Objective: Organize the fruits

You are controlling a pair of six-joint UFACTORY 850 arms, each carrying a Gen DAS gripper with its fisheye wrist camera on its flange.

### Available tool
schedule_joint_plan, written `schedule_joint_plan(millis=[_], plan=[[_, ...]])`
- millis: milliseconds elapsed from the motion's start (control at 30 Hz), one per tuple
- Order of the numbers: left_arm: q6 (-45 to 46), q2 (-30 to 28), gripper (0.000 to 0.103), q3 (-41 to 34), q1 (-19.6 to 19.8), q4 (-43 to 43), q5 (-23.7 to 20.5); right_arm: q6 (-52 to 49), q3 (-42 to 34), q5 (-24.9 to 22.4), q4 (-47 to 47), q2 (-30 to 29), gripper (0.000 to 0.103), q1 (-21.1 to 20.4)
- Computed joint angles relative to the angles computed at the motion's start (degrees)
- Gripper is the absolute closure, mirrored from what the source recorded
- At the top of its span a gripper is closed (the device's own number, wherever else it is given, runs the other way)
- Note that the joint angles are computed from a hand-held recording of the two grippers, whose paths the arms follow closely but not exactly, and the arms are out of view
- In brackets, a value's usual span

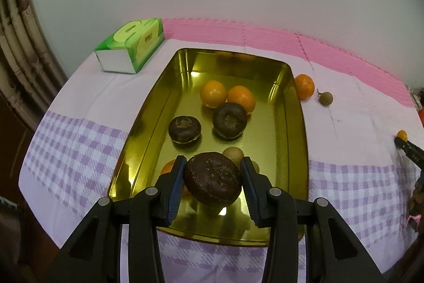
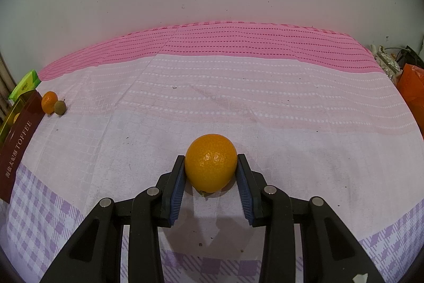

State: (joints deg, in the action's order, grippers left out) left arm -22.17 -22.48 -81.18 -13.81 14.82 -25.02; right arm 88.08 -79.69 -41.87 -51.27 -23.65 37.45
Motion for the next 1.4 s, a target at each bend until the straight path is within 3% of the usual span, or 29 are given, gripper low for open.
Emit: schedule_joint_plan(millis=[567, 667, 733, 833, 1400], plan=[[-2.61, -0.86, 0.06, -0.11, 0.73, 1.79, -0.29, -0.04, 0.02, 0.04, 0.02, 0.05, 0.068, -0.02], [-1.34, -0.38, 0.05, 0.08, 1.07, -0.39, 0.24, -0.36, -0.34, -0.36, 0.14, -0.16, 0.068, 0.04], [-1.65, 0.08, 0.037, 0.22, 1.33, -0.88, 0.17, -0.45, -0.45, -0.58, 0.15, -0.29, 0.068, 0.11], [-4.23, 1.29, 0.037, 0.69, 1.54, 0.28, 0.11, -0.79, -0.82, -1.07, 0.25, -0.56, 0.069, 0.21], [-33.78, 13.18, 0.033, 9.0, -1.25, 27.59, -2.9, 0.58, -0.21, 1.0, 1.06, 1.08, 0.069, 2.77]])
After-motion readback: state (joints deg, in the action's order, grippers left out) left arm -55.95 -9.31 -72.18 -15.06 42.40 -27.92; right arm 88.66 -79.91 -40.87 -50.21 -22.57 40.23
